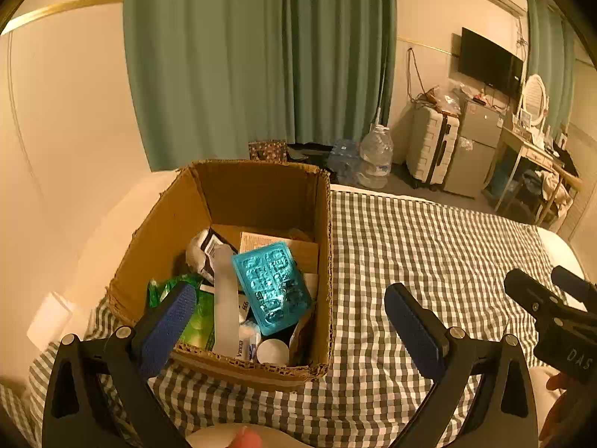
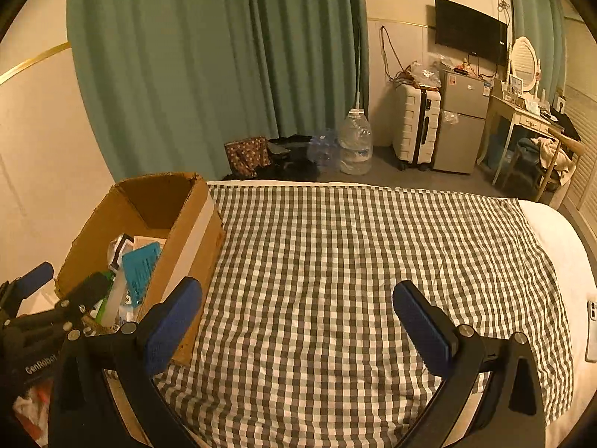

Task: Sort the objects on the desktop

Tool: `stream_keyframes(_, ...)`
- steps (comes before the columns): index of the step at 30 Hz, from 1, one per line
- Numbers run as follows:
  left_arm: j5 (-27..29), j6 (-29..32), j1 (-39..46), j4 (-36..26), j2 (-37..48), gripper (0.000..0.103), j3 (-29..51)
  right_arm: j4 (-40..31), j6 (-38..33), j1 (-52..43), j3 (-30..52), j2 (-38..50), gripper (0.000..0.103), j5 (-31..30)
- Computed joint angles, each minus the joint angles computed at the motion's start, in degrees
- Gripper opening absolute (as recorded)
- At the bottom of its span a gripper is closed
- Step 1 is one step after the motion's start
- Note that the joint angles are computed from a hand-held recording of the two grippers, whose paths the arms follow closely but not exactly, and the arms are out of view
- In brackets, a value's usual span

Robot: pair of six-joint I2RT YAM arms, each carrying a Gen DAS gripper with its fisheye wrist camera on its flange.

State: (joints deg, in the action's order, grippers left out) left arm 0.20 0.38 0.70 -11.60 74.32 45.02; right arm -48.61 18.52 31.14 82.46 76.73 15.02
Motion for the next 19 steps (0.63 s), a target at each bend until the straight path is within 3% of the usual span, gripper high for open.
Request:
stream_keyframes(13, -1.85, 0.62, -0.32, 2.52, 2.05, 0.103, -1.25, -0.18, 0.17, 0.62, -1.21, -0.17, 0.103, 0.09)
stream_keyframes(19, 0.61, 0.48, 0.12, 2.8, 1.25, 0.103, -2.46, -0.12, 0.44, 0.94, -1.9, -0.32, 0.103, 0.5)
